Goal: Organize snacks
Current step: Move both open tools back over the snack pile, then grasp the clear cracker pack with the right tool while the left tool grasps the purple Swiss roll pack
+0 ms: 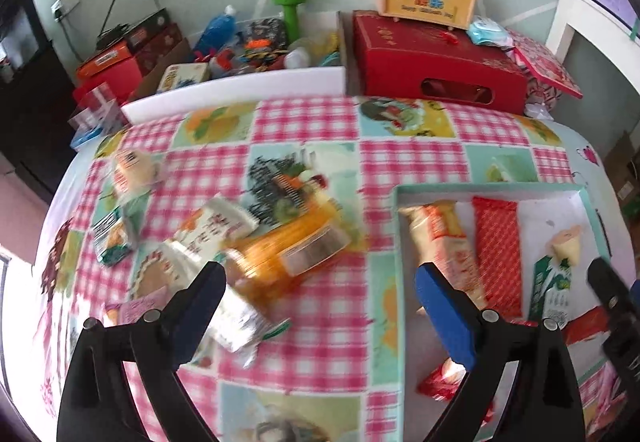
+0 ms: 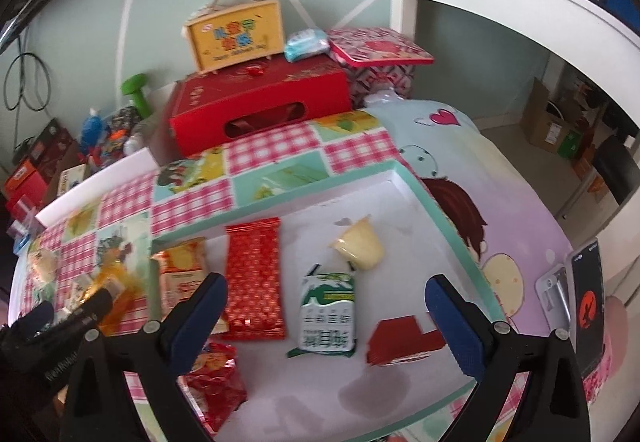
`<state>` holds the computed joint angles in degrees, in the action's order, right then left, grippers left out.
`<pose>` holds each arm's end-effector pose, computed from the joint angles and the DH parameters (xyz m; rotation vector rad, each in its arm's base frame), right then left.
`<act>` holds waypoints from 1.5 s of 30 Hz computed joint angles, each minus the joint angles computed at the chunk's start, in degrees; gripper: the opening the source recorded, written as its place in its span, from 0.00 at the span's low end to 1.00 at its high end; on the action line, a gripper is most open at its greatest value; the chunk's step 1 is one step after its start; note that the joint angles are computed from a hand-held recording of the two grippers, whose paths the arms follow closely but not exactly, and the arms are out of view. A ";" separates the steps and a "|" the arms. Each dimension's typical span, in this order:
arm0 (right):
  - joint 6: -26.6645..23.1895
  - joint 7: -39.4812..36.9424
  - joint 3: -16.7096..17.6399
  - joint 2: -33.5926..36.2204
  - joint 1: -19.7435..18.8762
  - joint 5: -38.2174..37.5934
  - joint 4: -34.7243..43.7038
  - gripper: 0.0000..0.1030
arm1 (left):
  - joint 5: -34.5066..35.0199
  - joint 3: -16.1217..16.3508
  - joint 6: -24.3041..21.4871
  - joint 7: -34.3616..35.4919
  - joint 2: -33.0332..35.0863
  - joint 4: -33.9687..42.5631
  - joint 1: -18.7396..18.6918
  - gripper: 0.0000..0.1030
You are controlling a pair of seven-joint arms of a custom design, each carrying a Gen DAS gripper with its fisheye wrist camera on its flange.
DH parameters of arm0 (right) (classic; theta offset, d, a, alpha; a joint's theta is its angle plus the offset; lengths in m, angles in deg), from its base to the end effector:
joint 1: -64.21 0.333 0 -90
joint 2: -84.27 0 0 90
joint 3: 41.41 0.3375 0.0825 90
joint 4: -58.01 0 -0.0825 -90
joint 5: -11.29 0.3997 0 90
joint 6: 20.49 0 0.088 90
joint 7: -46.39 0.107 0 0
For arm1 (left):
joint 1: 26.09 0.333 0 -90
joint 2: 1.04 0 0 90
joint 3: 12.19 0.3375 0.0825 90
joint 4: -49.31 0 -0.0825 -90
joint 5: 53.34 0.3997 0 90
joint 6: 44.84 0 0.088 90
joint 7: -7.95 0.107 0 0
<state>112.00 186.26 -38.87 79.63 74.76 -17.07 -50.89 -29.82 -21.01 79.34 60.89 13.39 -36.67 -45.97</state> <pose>0.5779 0.1258 0.6072 -1.4856 2.2282 -0.7533 0.6238 -0.3087 0.5902 -1.8941 1.8965 -0.4549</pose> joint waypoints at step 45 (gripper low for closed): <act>-1.57 -19.66 3.81 14.63 11.83 8.40 13.03 0.97 | -12.29 1.10 0.98 0.70 -12.50 -17.69 15.03 0.93</act>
<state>110.43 166.59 -35.05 94.26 86.59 -8.67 -37.85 -42.10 -19.91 80.31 61.59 0.89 -54.36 -30.94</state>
